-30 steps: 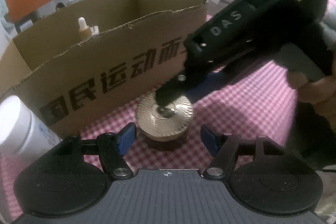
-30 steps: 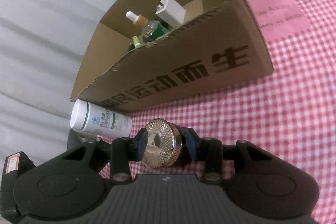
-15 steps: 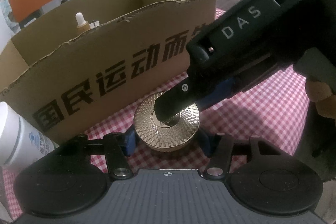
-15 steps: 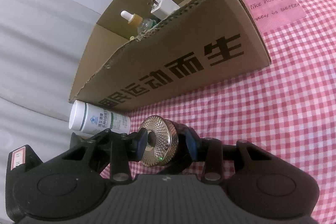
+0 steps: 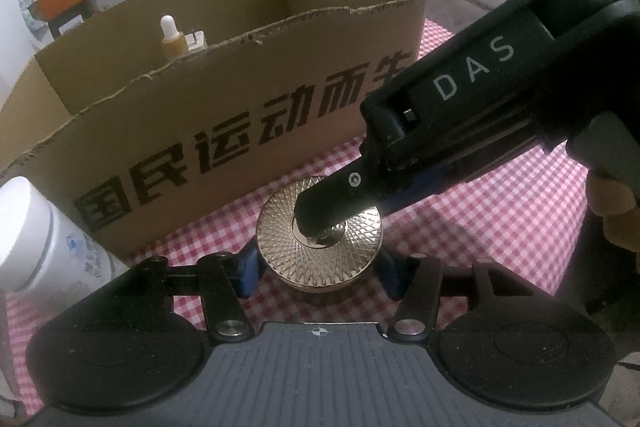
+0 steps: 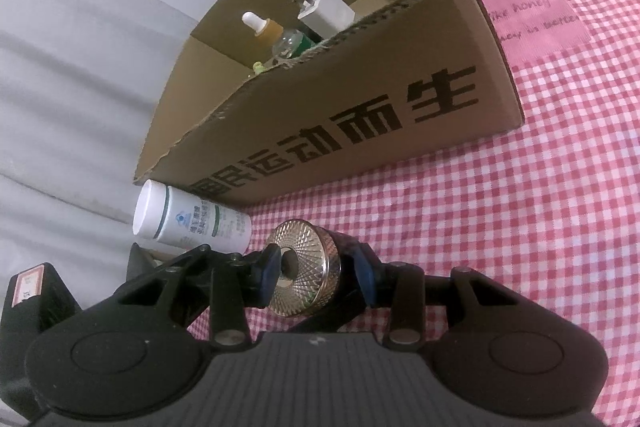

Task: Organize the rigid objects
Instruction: 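Lift the gold-lidded jar off the table with the right tool, then carry the gold-lidded jar into the box and open the right tool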

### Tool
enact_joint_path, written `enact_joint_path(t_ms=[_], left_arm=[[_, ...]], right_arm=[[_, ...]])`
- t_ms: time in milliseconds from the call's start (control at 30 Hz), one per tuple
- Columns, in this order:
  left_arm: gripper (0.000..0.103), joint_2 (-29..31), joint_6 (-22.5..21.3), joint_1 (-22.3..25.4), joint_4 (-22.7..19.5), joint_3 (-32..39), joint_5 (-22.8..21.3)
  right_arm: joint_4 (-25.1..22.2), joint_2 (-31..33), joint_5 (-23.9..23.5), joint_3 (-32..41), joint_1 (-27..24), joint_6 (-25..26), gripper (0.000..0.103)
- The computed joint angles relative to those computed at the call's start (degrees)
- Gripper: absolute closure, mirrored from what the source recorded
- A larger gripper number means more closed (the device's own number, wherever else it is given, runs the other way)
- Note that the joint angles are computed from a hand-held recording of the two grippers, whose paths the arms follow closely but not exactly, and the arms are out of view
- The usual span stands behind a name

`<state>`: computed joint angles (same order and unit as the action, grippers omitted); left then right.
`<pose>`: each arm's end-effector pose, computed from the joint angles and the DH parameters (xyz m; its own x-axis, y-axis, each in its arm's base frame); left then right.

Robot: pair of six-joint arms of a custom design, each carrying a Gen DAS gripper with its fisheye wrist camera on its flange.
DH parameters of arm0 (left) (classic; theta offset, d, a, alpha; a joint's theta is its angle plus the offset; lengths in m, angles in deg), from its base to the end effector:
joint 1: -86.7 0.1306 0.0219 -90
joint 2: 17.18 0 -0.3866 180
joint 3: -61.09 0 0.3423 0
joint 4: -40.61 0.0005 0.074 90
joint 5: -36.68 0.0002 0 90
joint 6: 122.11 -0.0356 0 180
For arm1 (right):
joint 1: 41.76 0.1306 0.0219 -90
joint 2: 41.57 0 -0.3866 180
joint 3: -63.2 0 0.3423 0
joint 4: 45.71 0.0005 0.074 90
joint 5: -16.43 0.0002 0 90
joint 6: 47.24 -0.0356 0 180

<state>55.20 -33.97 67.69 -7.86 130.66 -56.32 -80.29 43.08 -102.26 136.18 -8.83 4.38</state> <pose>0.2984 -0.1014 0.3967 -0.7277 0.2850 -0.6239 0.3181 0.9461 0.0611 0.3214 0.2279 0.3701 -0.9444 0.0373 -0.3268 -0.2158 0.6795 0.7012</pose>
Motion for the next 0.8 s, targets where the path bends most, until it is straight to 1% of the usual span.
enact_joint_path(t_ms=[233,567,700,800], left_arm=[[0.048,-1.98,1.35,-1.17,-0.69,0.19,-1.8],[0.048,-6.25,4.49,-5.51,-2.1,0.18,-7.01],[0.048,-7.62,5.51,-7.13,-2.63,1.52,-9.13],[0.048,-8.02,5.24,-7.52,-2.4,3.29,-10.36]], right_arm=[[0.02,-1.2,1.18,0.36,1.19,0.24,0.059],[-0.17,-3.72,3.52,1.36,3.21,1.05,0.059],[-0.8,-5.08,4.71,2.48,3.79,2.12,0.059],[-1.63,-5.74,5.88,4.49,4.06,3.55,0.059]])
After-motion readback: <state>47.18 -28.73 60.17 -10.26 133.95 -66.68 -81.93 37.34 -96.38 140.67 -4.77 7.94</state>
